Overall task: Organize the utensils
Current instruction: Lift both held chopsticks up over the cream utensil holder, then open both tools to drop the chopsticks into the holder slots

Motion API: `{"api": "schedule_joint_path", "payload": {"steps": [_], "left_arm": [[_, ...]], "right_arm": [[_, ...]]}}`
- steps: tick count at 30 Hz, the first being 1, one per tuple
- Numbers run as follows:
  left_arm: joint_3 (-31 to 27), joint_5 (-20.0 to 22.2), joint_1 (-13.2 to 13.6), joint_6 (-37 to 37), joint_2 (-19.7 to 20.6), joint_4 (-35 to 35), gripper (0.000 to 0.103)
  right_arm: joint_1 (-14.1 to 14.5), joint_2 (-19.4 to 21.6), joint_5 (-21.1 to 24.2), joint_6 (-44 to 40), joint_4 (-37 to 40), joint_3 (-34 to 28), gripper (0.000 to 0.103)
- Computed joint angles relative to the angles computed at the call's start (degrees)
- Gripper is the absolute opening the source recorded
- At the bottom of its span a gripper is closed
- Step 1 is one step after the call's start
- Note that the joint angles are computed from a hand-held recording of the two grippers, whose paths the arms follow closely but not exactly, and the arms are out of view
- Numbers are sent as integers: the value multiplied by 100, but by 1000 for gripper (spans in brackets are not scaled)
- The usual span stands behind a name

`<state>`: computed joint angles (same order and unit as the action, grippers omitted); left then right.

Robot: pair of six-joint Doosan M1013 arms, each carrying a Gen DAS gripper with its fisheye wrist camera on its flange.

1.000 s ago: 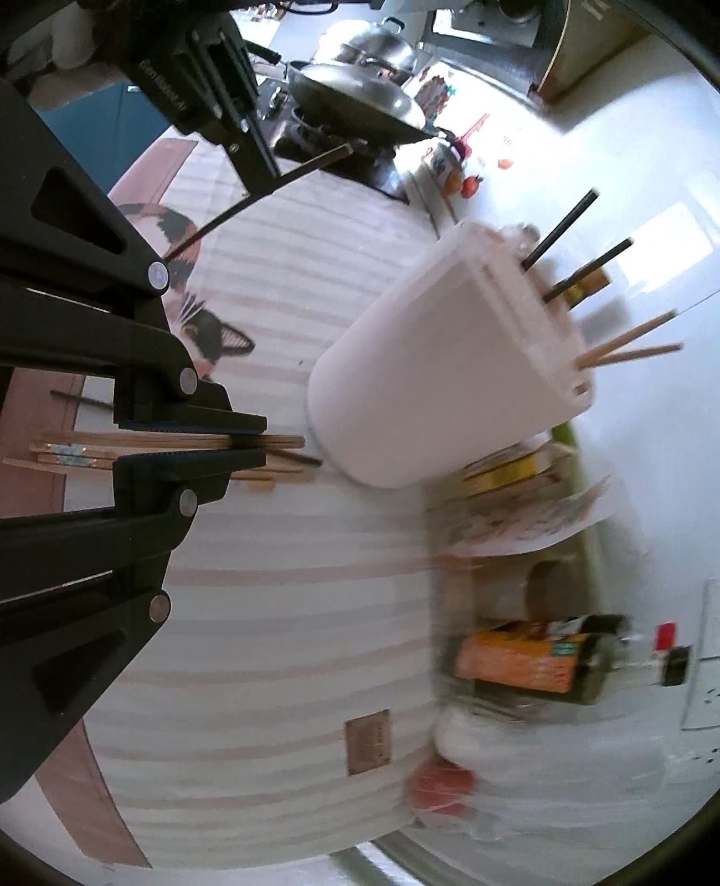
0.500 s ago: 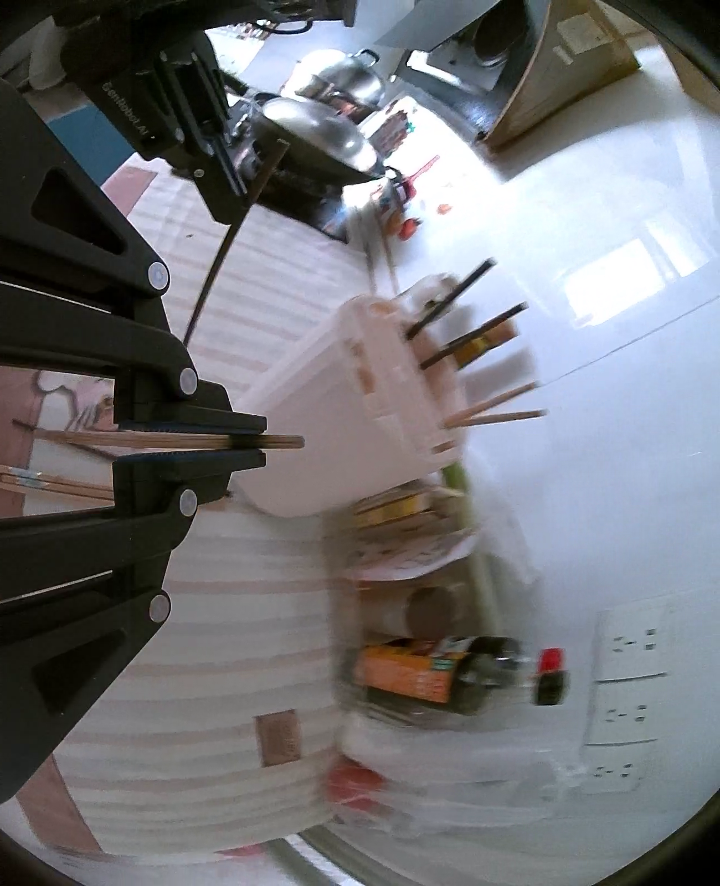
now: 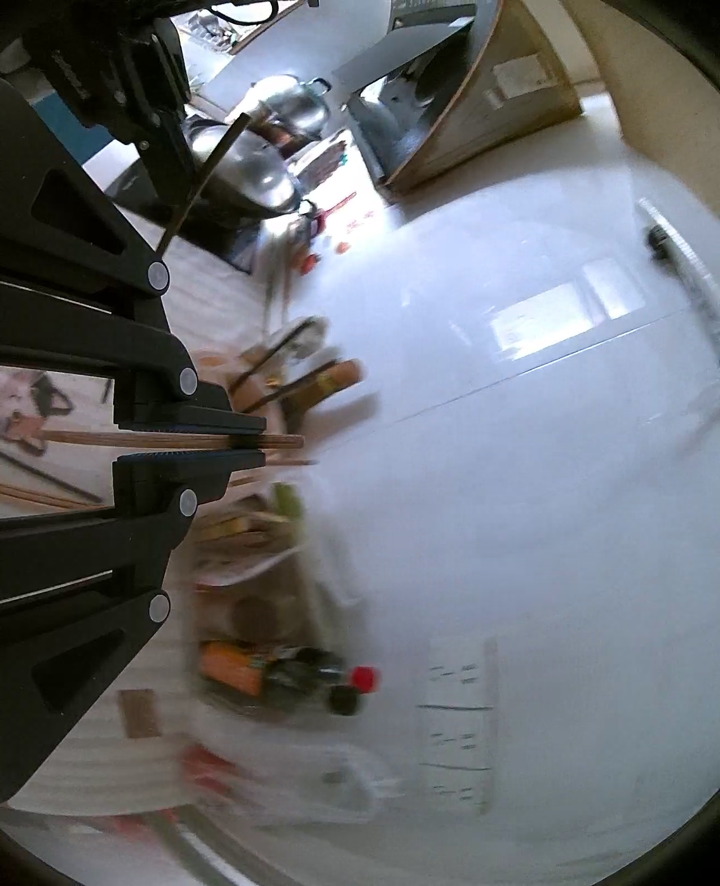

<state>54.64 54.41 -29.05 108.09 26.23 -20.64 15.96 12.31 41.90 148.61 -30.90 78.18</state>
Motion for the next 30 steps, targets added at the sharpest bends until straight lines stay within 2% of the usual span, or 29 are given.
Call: {"api": "schedule_joint_path", "payload": {"steps": [4,9,17,30], "left_arm": [[-323,-184,-65,-108,83,166,3],[-1045,-78,-114,-535,453,561,3],[-2289,501,-160,-1110,1198,1196,3],[-4347,1725,-188,-1616,2442,1444,3]], "right_arm": [[-43,70,70,-46,-286,-359,5],[-124,269,238,-172,-579,-906,5],[-297,676,303,-362,-588,-1496,5],[-562,1324,268,-838,-26,-2087,5]]}}
